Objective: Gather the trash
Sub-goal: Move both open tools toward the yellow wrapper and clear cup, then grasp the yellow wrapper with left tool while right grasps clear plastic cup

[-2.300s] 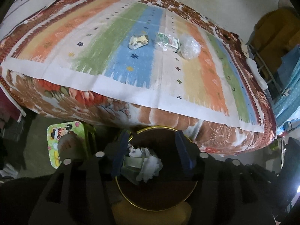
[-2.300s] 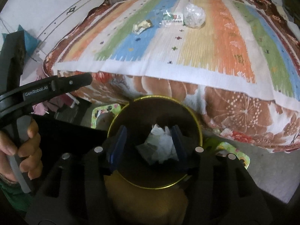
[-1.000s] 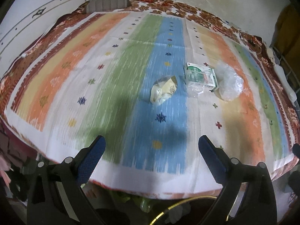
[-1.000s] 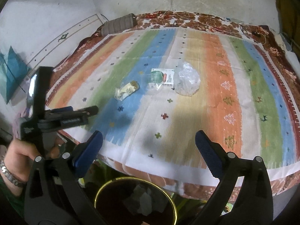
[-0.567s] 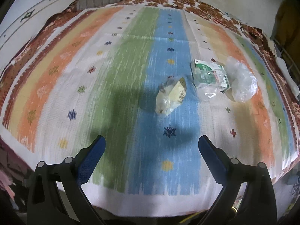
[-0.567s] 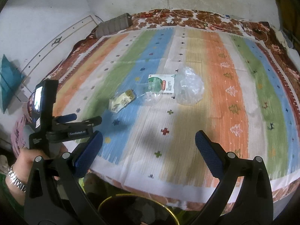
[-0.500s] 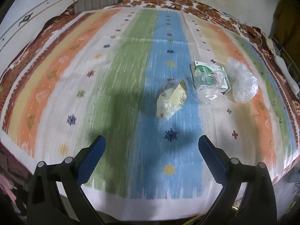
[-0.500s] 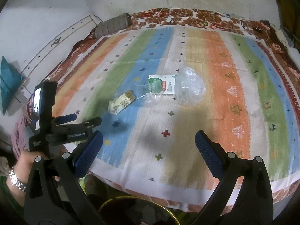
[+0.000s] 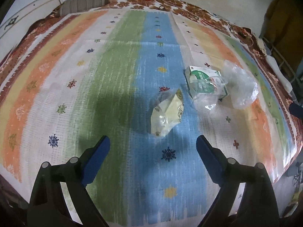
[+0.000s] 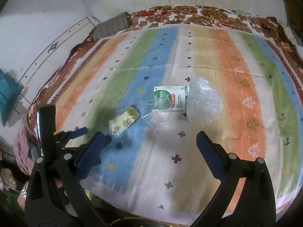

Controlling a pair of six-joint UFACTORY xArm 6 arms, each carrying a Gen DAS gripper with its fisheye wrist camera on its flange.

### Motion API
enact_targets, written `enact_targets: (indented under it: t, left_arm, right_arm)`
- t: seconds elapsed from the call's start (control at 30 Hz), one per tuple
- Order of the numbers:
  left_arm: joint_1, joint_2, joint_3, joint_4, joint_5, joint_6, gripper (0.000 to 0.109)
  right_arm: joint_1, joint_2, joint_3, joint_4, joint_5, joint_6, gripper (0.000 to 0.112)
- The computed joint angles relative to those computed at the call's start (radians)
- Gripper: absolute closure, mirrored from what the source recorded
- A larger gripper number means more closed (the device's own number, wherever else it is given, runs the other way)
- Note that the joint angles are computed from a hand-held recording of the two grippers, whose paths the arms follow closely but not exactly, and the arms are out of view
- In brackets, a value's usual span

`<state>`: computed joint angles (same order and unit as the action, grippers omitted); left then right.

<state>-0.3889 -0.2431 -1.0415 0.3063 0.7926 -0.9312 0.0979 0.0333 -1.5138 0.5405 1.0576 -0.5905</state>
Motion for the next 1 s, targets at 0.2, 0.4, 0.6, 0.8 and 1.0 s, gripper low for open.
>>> enact_targets:
  t: [0.2, 0.4, 0.6, 0.8, 1.0]
  left_arm:
    - [0.026, 0.017, -0.001, 0.000, -0.045, -0.020, 0.019]
    - [0.041, 0.042, -0.005, -0.040, -0.071, 0.014, 0.026]
    - [0.071, 0.042, 0.029, -0.091, -0.141, 0.074, 0.033]
    - [0.070, 0.072, 0.034, -0.124, -0.166, 0.078, 0.038]
    - [0.064, 0.098, 0.025, -0.127, -0.189, 0.069, 0.054]
  right_arm:
    - [0.037, 0.074, -0.064, -0.032, -0.013, 0.058, 0.024]
    - [0.071, 0.194, -0.177, -0.064, -0.025, 0.109, 0.033]
    - [0.082, 0.346, -0.349, -0.114, -0.001, 0.185, 0.043]
    - [0.089, 0.491, -0.534, -0.144, 0.083, 0.240, 0.048]
    - [0.107, 0.545, -0.569, -0.226, 0.083, 0.260, 0.070]
